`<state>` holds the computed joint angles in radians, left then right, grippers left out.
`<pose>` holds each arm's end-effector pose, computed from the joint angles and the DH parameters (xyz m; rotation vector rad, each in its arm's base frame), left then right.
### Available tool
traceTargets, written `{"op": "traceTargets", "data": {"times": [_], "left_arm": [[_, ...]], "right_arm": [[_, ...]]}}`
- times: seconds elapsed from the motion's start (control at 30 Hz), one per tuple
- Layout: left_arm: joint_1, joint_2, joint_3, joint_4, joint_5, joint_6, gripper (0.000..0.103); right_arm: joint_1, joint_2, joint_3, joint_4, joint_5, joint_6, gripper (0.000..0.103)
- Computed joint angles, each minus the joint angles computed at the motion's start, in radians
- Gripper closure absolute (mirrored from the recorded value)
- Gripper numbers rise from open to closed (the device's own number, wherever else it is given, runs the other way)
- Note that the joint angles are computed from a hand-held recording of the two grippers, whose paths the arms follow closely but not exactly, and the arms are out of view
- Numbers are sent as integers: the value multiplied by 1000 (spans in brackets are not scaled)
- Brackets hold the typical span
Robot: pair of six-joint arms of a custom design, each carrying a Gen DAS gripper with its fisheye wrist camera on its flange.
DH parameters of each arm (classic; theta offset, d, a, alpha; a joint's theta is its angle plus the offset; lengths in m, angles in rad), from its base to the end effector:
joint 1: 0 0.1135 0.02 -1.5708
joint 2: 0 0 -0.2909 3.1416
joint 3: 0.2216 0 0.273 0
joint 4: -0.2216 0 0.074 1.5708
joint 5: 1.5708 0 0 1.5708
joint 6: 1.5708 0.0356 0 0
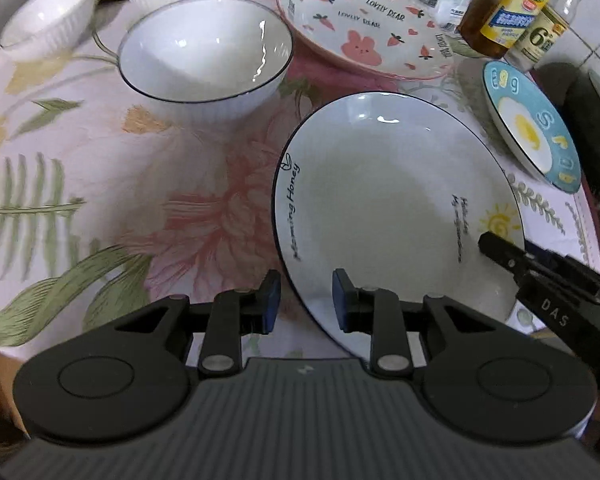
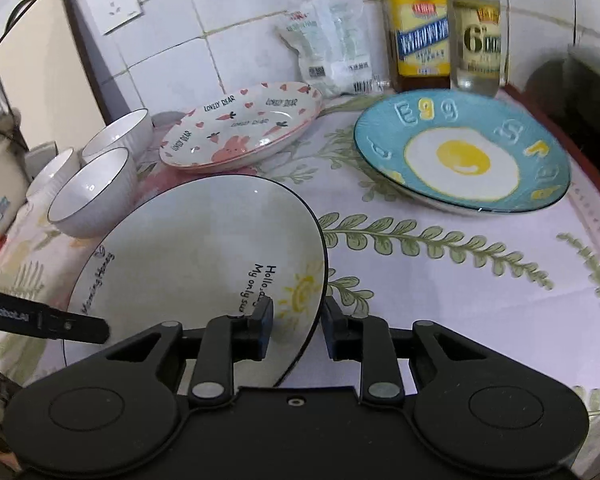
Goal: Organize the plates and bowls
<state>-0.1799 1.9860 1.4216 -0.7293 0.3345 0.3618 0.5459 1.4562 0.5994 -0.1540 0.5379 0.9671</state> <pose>0.4150 -0.0874 0.1844 0.8141 2.6849 -0.4361 0.2334 0.1205 0.1519 0.6815 2.2862 -0.0073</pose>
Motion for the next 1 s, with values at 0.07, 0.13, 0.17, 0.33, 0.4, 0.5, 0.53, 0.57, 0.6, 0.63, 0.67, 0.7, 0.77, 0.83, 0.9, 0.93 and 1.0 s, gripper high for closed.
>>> {"op": "traceTargets", "data": {"times": [0.07, 0.13, 0.17, 0.33, 0.4, 0.5, 0.53, 0.57, 0.6, 0.63, 0.67, 0.7, 0.77, 0.83, 0.9, 0.93, 1.0], "left_arm": [[-6, -60, -43, 3, -26, 29, 68], [-5, -109, -66, -22, -30, 46, 62], [-5, -135, -74, -39, -28, 55, 62], [-29, -262, -115, -109, -15, 90, 50], [-42, -309, -130, -128, -2, 92, 47], [-67, -371, -146, -158, 14, 103, 43], [-76, -384, -144, -182, 27, 126, 42], [-90, -403, -150, -193, 33, 138, 42], [-102, -425, -158, -196, 32, 145, 41], [-116, -447, -168, -195, 27, 146, 40], [-127, -465, -175, -196, 29, 149, 39], [-136, -478, -176, -205, 34, 153, 38], [-156, -499, -179, -217, 36, 154, 37], [-181, -525, -188, -213, 26, 149, 36], [-214, -543, -199, -192, 10, 148, 36], [-231, -551, -206, -180, -3, 144, 36], [-262, -559, -218, -152, -23, 130, 36]], "right_arm": [[38, -47, -18, -20, 36, 14, 57], [81, -110, -42, -43, 71, 32, 52], [106, -145, -48, -73, 93, 48, 51], [256, -343, -54, -274, 224, 122, 38], [320, -403, -38, -368, 286, 159, 37], [423, -475, -1, -543, 376, 257, 30], [454, -497, 10, -596, 397, 296, 29], [474, -513, 19, -633, 404, 331, 29], [497, -535, 26, -670, 410, 375, 29], [524, -551, 31, -709, 422, 426, 27], [558, -557, 40, -759, 444, 489, 26], [594, -553, 52, -815, 468, 555, 21], [666, -535, 80, -940, 514, 689, 15], [720, -516, 101, -1050, 543, 806, 15], [764, -495, 122, -1166, 560, 924, 14], [780, -485, 128, -1214, 570, 973, 14], [809, -459, 138, -1322, 586, 1081, 14]]}}
